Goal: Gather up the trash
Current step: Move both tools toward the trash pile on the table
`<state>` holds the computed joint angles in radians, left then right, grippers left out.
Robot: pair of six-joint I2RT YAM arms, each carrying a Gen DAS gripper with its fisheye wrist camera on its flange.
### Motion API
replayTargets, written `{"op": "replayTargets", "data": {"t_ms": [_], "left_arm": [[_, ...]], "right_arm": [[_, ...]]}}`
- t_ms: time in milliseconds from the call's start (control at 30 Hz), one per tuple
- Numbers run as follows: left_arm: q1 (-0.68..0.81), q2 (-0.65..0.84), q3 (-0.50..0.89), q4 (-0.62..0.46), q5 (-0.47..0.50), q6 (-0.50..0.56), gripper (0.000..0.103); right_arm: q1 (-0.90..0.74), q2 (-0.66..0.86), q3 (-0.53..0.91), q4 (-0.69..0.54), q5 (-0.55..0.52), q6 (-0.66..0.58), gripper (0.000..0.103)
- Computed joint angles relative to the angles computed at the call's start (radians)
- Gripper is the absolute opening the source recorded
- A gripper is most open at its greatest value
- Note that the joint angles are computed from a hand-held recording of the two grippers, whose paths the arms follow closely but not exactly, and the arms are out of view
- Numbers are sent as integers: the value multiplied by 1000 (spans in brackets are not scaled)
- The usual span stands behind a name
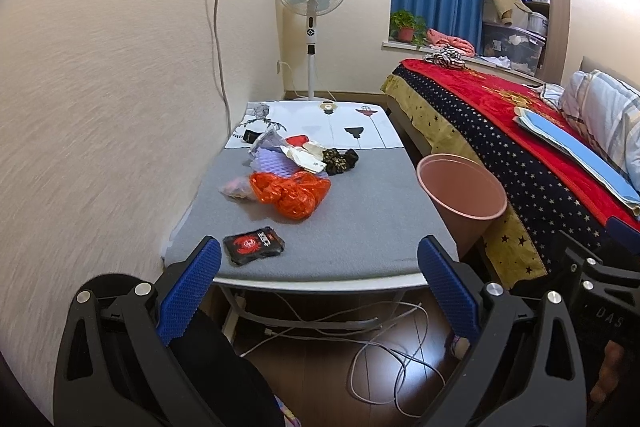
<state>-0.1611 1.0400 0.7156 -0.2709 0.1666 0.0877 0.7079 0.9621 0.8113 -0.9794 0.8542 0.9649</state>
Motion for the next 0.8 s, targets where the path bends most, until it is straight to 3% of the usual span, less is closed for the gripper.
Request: {"op": "replayTargets", "data": {"t_ms": [200,433,567,800], "left_arm": [[22,166,112,73,-13,-14,95],[17,406,312,145,-69,-32,95],[16,562,475,133,-82,-61,95],[7,824,754,108,-105,-88,95]], "right_arm": [[-206,-7,-40,328,-136,-319,98],[-424,221,65,621,-274,-540,98],[-538,433,221,695,-391,-587,98],[-599,735,458,772,-399,-653,98]]}}
